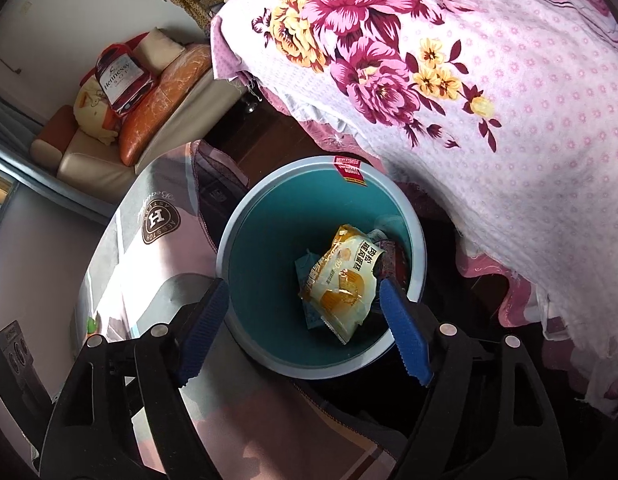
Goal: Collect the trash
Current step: 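Reach and grasp the white tissue with the right tool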
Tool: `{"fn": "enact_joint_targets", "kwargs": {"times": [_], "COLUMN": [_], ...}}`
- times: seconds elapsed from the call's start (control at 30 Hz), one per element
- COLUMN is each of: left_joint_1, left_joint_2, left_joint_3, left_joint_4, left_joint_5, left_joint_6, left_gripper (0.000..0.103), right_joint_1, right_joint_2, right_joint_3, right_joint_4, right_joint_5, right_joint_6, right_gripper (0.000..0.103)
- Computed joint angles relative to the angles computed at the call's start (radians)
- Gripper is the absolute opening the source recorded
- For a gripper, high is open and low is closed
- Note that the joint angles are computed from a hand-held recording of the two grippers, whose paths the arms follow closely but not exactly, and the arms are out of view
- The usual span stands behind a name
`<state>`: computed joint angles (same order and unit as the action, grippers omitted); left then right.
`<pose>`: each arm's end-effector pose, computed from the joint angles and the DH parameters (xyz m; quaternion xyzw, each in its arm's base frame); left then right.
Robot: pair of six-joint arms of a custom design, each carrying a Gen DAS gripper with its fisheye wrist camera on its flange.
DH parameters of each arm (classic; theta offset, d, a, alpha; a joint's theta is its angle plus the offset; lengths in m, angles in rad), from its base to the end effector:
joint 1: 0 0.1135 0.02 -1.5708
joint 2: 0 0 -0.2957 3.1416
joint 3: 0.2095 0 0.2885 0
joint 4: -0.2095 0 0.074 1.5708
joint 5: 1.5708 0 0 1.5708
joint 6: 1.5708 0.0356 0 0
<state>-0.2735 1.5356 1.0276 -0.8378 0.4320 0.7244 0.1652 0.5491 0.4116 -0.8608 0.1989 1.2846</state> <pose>0.2935 -0.0978 0.2205 0.4856 0.8407 -0.1831 0.1545 0.1141 0.0119 0.1971 0.5306 0.7940 0.1150 0.2735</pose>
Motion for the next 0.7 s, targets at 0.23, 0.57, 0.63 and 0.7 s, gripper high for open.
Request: {"fn": "enact_joint_targets", "kwargs": {"times": [0.23, 0.57, 0.63, 0.7], "left_joint_1": [0.107, 0.279, 0.315, 0.355], "left_joint_2": [-0.001, 0.034, 0.053, 0.076], "left_joint_3": [0.04, 0.122, 0.147, 0.173], "left_joint_4": [-0.058, -0.153, -0.171, -0.185], "left_joint_5": [0.048, 0.124, 0.137, 0.148], "left_joint_6": [0.048, 0.133, 0.151, 0.168], "left_gripper": [0.092, 0.093, 0.093, 0.094], "right_joint_1": [0.156, 0.35, 0.375, 0.395], "right_joint_2": [0.104, 0.331, 0.378, 0.433], "right_joint_3": [0.061, 0.225, 0.259, 0.294], "right_joint_4": [0.012, -0.007, -0.003, 0.007], "right_joint_5": [0.056, 0.118, 0.12, 0.118], "right_joint_6": [0.112, 0.207, 0.212, 0.209], "right_gripper": [0.079, 0.083, 0.083, 0.083]}}
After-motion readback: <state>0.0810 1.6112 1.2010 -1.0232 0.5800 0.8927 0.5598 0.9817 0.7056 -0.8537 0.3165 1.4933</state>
